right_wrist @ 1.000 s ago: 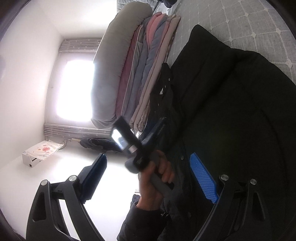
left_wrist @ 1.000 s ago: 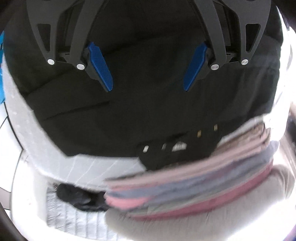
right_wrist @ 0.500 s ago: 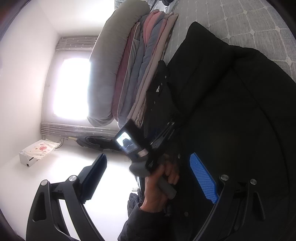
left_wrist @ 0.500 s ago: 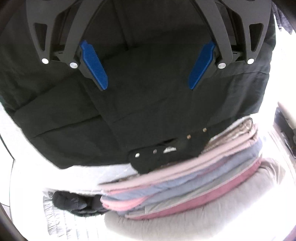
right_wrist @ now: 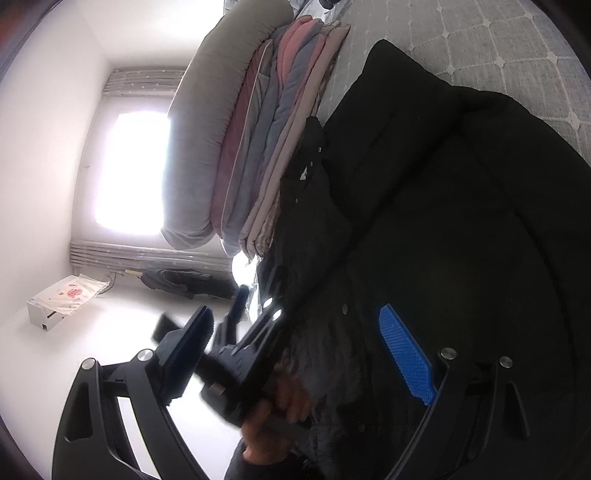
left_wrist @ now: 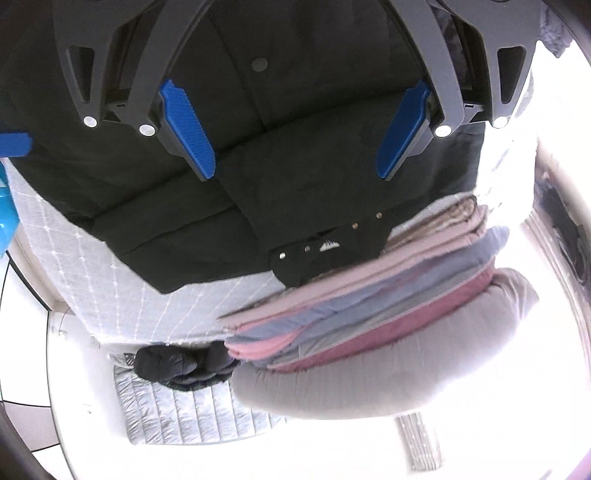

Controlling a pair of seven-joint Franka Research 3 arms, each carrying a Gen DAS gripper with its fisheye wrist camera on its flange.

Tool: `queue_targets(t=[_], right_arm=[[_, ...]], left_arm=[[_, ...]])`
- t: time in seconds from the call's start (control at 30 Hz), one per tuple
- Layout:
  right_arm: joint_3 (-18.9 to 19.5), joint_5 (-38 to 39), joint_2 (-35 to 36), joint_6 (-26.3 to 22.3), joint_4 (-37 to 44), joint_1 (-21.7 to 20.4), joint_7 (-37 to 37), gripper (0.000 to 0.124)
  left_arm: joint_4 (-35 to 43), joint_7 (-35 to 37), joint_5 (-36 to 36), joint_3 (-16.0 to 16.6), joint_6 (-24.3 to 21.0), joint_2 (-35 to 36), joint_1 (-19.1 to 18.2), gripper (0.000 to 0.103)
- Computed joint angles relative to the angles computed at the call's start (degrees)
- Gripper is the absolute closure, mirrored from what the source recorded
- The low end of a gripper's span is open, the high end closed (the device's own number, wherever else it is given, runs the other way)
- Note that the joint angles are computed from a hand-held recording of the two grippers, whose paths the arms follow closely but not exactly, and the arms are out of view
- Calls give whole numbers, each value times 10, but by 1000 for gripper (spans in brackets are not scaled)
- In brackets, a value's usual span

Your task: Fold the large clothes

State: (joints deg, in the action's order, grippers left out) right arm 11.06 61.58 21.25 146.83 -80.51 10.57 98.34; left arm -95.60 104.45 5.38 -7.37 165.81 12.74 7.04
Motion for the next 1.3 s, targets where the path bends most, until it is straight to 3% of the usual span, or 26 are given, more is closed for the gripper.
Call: queue_targets(t=[0.57, 0.97, 1.17, 1.2, 1.3], right_arm=[[-3, -43, 12, -11, 13, 9, 30, 36], [-1, -51, 14, -24, 17, 6, 21, 36], [-23, -144, 8, -72, 34, 17, 17, 36], [-31, -176, -3, -71, 27, 24, 15, 36], [-32, -187, -34, -55, -11, 24, -8, 35]], left_arm=[[-62, 67, -63, -2, 48, -64, 1, 17], [-84, 26, -12, 17, 74, -78, -11, 17], [-129, 30, -13, 32, 47, -133, -5, 17], [-139, 15, 8, 37, 48, -144, -4, 17], [-189, -100, 167, 37, 71, -197, 28, 17]])
